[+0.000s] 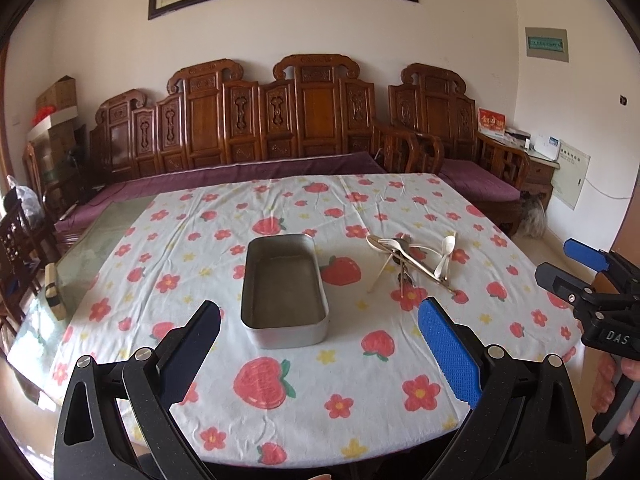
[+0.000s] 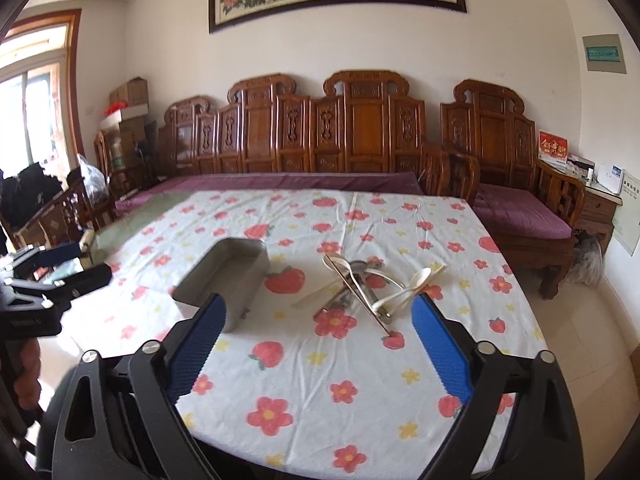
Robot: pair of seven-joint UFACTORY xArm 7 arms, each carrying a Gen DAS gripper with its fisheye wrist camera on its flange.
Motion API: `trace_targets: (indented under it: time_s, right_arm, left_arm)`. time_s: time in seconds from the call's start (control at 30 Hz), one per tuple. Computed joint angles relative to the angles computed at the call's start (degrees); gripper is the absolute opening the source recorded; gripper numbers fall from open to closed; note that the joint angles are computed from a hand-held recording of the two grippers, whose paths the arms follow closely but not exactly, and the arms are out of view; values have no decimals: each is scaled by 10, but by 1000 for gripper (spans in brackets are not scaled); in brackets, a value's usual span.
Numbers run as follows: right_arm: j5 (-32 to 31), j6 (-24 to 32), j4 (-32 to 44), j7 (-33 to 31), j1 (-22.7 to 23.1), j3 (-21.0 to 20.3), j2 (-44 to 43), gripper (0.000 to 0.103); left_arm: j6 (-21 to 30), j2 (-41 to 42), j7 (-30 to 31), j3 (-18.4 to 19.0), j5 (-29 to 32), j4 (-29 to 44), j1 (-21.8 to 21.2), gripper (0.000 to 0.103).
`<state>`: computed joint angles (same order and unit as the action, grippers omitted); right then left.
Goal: Organize utensils
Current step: 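Move the right tool toward the utensil pile and open its fingers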
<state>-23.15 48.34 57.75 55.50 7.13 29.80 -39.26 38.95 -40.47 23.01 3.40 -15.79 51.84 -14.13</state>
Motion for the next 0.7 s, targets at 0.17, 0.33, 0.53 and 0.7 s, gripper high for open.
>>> trace_targets:
  time_s: [0.17, 0.33, 0.53, 0.7]
  right_arm:
    - [11, -19, -22, -25, 8, -39, 18, 88]
    - [24, -41, -40, -49, 12, -75, 39, 77]
    - [43, -86, -68, -67, 3, -122, 78, 66]
    - [53, -115, -73, -94, -1, -149, 114, 61]
  left_arm:
    - [-14, 44, 8, 0, -7, 14, -7, 96]
    - [-17, 85, 22, -2, -18, 32, -12, 96]
    - [-14, 120, 49, -8, -41, 48, -24, 96]
    - [-18, 144, 65, -18, -57, 58, -31, 96]
